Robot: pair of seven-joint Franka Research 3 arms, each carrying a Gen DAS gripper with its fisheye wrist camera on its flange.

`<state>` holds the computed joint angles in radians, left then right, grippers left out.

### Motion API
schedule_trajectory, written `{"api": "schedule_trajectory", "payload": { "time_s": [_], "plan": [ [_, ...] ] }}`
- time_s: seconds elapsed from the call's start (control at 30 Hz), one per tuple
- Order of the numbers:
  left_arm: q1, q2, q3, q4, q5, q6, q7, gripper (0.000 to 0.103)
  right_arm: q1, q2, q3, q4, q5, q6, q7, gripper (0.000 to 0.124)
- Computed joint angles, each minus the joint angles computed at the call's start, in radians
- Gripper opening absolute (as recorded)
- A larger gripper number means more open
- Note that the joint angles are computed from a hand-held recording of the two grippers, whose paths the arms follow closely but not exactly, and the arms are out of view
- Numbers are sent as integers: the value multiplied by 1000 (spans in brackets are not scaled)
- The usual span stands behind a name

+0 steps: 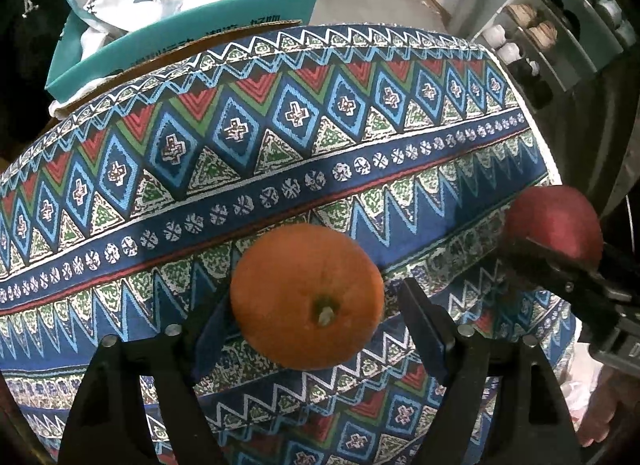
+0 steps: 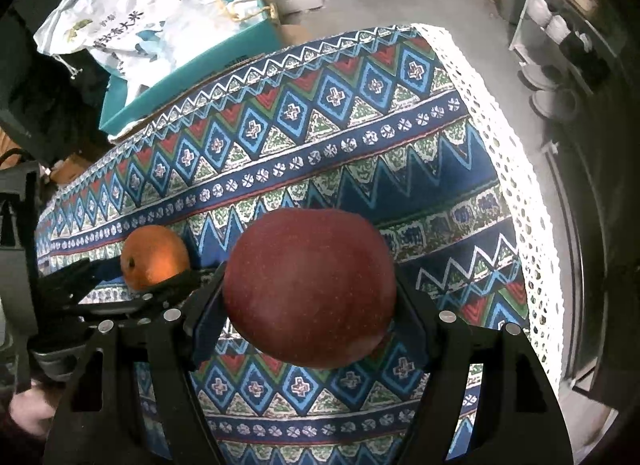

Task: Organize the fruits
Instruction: 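Grasp the tangerine with the left tool while the right lifts the red apple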

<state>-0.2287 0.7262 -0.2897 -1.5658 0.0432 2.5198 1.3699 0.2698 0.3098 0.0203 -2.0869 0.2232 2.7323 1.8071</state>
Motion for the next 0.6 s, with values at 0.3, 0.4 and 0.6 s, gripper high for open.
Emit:
{"api": "schedule_trajectory", "payload": {
  "time_s": [0.3,0.4,0.6],
  "plan": [
    [-7,-46,18,-73,45,59,-5,68,29,-1,-13,4,-60,2,17,74],
    [25,-75,-5,-112,24,73,21,68,29,-11,-9,-3,-65,13,10,74],
    [36,-162,3,-201,34,119,25,68,49,-48,-19,-28,-118,31,45,74]
  ]
}}
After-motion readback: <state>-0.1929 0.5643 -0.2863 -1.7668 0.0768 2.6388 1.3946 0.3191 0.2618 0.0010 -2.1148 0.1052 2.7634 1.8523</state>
